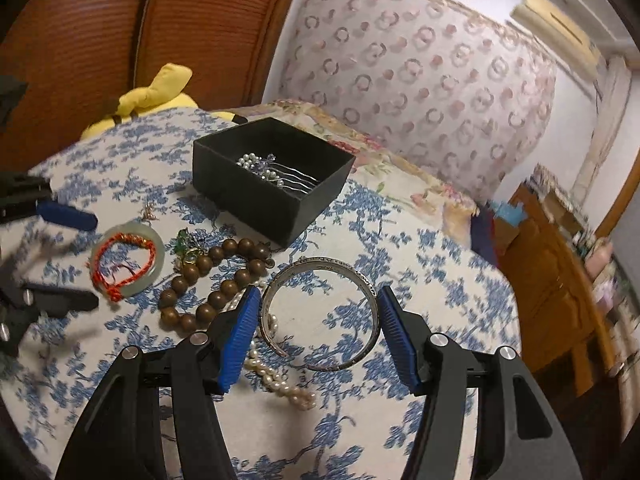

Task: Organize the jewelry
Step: 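Grasp the red string bracelet with the left tool while the right tool holds the bangle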

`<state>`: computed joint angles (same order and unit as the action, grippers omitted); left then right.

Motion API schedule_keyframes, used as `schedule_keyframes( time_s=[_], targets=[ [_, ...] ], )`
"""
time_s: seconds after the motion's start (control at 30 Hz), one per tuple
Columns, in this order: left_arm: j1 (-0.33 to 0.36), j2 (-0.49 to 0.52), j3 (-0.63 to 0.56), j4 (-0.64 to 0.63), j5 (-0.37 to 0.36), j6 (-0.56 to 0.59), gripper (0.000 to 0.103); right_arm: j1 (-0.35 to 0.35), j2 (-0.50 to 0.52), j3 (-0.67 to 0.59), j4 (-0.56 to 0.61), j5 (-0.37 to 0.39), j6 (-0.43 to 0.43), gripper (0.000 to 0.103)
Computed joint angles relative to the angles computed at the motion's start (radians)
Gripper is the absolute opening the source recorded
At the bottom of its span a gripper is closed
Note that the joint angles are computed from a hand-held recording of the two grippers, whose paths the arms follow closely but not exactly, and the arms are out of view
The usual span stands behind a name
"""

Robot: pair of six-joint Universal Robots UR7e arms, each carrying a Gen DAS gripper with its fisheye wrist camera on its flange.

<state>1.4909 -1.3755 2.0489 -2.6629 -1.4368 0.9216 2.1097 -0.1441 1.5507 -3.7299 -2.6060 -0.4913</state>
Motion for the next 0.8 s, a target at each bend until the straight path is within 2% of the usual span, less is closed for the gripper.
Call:
schedule_keyframes(
  time_s=[0.1,0.27,0.37,0.47,0.8],
  targets=[
    [-0.007,0.004,0.006,0.008,0.009,0.010,0.058,-0.009,-0.021,0.035,0.009,0.039,0.074,0.062],
    [-0.022,0.029,0.018,-0.029,0.064,0.033,0.041,-0.010,-0.019,0.037,-0.005,0.045,0.089,0.062],
    [-0.021,0.032,0.018,-0.029,0.078,0.045,0.023,-0.008,-0.018,0.034,-0.008,0.051,0.089,0.062],
    [-0.011,0.017,0.001,0.027,0.042,0.044,0.005,-0.007,-0.020,0.037,-0.014,0.055,0.085,0.062],
    [-0.018,-0.023,-0.066,0.128,-0.079,-0.036,0.005,0.001,-0.023,0.032,-0.025,0.081,0.089,0.062]
  ],
)
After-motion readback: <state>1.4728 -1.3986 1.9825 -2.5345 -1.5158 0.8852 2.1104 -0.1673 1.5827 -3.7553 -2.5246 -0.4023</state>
